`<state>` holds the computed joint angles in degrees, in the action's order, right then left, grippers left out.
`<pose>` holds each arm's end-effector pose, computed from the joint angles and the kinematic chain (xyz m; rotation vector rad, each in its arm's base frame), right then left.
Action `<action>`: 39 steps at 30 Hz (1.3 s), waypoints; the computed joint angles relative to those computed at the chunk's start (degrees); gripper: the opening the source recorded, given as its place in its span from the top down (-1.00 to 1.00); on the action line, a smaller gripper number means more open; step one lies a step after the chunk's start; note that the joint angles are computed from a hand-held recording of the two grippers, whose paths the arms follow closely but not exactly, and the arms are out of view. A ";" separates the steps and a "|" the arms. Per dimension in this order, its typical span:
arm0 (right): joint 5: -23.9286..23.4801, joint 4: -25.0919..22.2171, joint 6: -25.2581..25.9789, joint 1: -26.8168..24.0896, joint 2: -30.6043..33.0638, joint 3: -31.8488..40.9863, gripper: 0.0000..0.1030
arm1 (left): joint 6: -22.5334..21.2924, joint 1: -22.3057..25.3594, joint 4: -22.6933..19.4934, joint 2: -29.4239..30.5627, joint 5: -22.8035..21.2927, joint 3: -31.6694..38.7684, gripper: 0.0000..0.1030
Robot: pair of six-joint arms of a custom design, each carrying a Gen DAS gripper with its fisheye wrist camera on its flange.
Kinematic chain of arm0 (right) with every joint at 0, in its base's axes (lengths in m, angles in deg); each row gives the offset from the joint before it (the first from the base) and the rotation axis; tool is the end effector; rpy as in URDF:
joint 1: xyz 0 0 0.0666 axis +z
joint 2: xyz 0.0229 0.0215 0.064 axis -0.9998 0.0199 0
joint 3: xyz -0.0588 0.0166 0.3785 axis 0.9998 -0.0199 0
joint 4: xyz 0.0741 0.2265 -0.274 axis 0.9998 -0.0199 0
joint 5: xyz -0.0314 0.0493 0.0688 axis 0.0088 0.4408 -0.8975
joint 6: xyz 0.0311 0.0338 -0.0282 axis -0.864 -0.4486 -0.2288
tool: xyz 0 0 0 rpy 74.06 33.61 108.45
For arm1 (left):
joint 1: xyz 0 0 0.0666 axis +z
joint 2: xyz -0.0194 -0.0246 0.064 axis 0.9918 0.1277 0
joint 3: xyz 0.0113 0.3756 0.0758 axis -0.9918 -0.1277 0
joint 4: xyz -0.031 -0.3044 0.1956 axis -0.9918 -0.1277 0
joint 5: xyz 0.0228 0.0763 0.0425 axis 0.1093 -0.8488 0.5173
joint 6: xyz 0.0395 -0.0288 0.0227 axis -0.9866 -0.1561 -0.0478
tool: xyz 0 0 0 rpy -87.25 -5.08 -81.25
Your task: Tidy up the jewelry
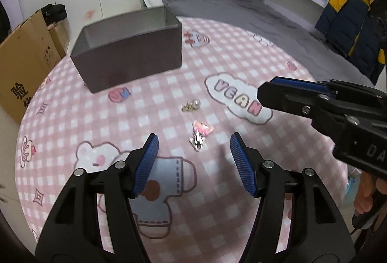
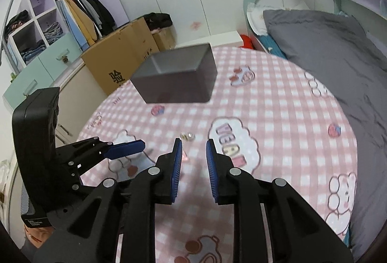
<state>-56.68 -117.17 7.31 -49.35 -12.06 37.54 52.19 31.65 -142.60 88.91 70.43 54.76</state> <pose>0.3070 0.2508 0.4273 -0.2729 2.3376 0.5331 0.3269 -0.3888 0.4083 0.4297 2.4582 -0.2005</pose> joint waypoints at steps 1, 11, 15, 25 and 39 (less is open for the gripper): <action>-0.29 0.16 -0.35 0.04 -0.06 -0.41 0.63 | 0.14 -0.13 -0.09 0.36 -0.16 0.10 -0.19; -1.67 1.13 -0.32 -0.43 0.59 -1.60 0.63 | 0.19 0.56 -0.07 1.77 0.92 0.30 0.29; -1.83 0.98 -0.39 -0.69 0.88 -1.63 0.63 | -0.59 0.86 0.74 1.41 2.09 -0.16 0.62; -1.52 0.06 -0.36 -0.24 2.37 -0.47 0.60 | -0.02 2.27 3.39 -1.16 4.18 -2.99 0.71; 1.85 -2.73 1.86 2.08 10.20 6.08 0.43 | 0.43 7.15 4.54 -7.00 2.68 -6.86 0.71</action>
<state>-54.84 -119.90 9.17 -47.27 -1.85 43.62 52.62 38.80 -138.06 81.90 73.12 47.89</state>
